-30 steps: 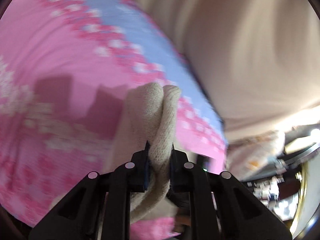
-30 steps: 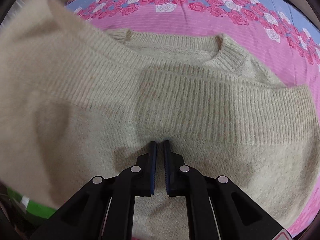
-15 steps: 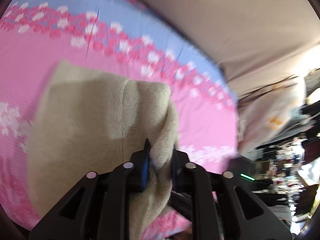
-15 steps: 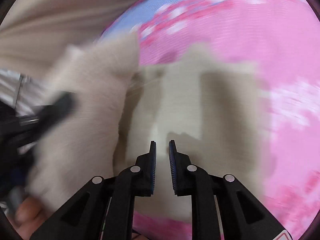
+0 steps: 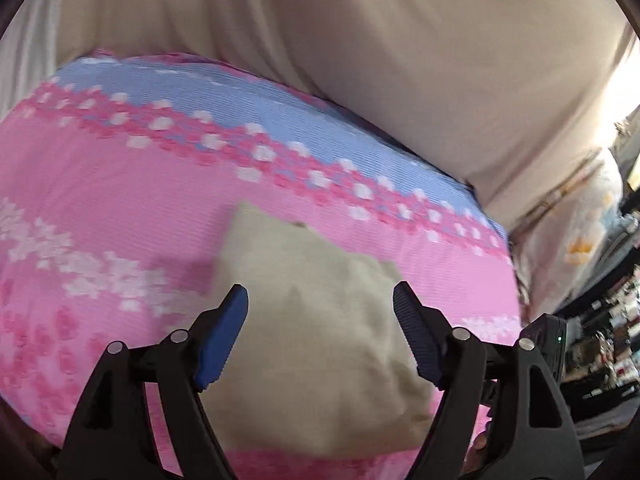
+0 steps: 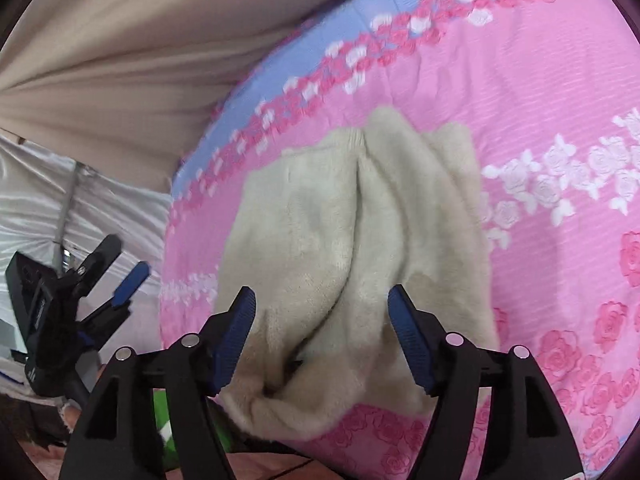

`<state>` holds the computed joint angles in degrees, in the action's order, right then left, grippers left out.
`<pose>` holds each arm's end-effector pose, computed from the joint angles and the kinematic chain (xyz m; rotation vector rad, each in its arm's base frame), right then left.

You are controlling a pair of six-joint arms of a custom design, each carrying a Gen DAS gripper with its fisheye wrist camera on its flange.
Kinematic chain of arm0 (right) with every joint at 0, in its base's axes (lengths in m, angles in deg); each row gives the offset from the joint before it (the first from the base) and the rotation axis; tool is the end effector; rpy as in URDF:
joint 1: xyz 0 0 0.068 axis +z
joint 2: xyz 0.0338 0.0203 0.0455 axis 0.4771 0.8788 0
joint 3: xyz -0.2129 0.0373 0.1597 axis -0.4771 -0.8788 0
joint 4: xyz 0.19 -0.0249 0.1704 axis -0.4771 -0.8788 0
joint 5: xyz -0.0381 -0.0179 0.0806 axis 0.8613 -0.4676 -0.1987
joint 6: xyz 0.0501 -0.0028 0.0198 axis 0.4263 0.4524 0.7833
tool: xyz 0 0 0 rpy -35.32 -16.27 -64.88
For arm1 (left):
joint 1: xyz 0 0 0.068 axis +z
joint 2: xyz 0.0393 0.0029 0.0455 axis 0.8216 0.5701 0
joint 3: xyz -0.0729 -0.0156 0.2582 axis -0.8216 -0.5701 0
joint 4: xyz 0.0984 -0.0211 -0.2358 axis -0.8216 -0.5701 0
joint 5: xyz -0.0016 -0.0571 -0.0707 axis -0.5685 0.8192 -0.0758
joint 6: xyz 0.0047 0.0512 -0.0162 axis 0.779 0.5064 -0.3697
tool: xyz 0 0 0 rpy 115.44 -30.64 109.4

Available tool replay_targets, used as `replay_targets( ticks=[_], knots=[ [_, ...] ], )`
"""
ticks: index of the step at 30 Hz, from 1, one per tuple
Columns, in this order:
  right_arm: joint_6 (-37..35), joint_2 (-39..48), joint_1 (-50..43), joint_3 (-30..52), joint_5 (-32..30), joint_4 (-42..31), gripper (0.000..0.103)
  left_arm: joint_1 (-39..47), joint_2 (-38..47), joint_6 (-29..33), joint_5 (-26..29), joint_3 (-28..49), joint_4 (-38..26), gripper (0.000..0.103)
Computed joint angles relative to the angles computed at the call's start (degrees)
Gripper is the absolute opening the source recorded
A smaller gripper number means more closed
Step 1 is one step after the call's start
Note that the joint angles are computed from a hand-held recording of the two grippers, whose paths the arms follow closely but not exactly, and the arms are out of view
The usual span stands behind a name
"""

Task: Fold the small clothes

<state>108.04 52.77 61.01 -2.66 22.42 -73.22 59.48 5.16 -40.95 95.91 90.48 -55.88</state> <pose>0.2773 0.1874 0.2394 0.5789 2.6330 0.9529 0.3147 0.0069 0.3395 0.0284 2.4922 -0.6039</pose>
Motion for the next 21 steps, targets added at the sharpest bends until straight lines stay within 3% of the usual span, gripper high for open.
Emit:
replay_targets(
  ticks=[5, 7, 8, 9, 12, 16, 18, 20, 21],
  knots=[
    [0.48, 9.32, 1.18, 7.79, -2.0, -1.59, 0.07, 6.73, 0.74, 2.23, 0.97, -2.28, -2.18, 0.073],
    [-3.53, 13.6, 2.15, 14.02, -1.47, -4.61, 0.034, 8.15, 0.99, 3.44, 1.5, -3.19, -3.38, 0.073],
    [-4.57, 14.33, 2.71, 16.36, -0.78, -6.13, 0.022, 8.31, 0.93, 3.84, 1.42, -3.36, -3.79, 0.073],
    [-4.83, 13.32, 3.03, 16.98, 0.19, -5.59, 0.02, 8.72, 0.64, 4.53, 1.67, -3.4, -4.36, 0.073],
    [-6.72, 6.06, 2.72, 17.3, 4.7, -7.85, 0.018, 9.66, 0.09, 7.33, 2.46, -1.84, -6.07, 0.073],
    [-9.72, 0.83, 0.16, 9.99, 7.95, -12.95, 0.02, 8.42, 0.86, 10.51, 2.97, -1.08, -8.4, 0.073],
    [-9.54, 2.02, -1.8, 1.46, 5.74, -10.07, 0.024, 7.43, 1.88, 10.74, 3.49, -1.86, -9.19, 0.073],
    [-3.72, -2.52, -2.73, -7.64, 3.96, -0.2, 0.025, 6.45, 3.96, 11.04, 4.14, -1.89, -11.31, 0.073],
    [-0.9, -5.59, -2.49, -9.5, 4.3, 1.88, 0.03, 6.13, 4.85, 11.45, 4.11, -1.66, -12.49, 0.073]
  ],
)
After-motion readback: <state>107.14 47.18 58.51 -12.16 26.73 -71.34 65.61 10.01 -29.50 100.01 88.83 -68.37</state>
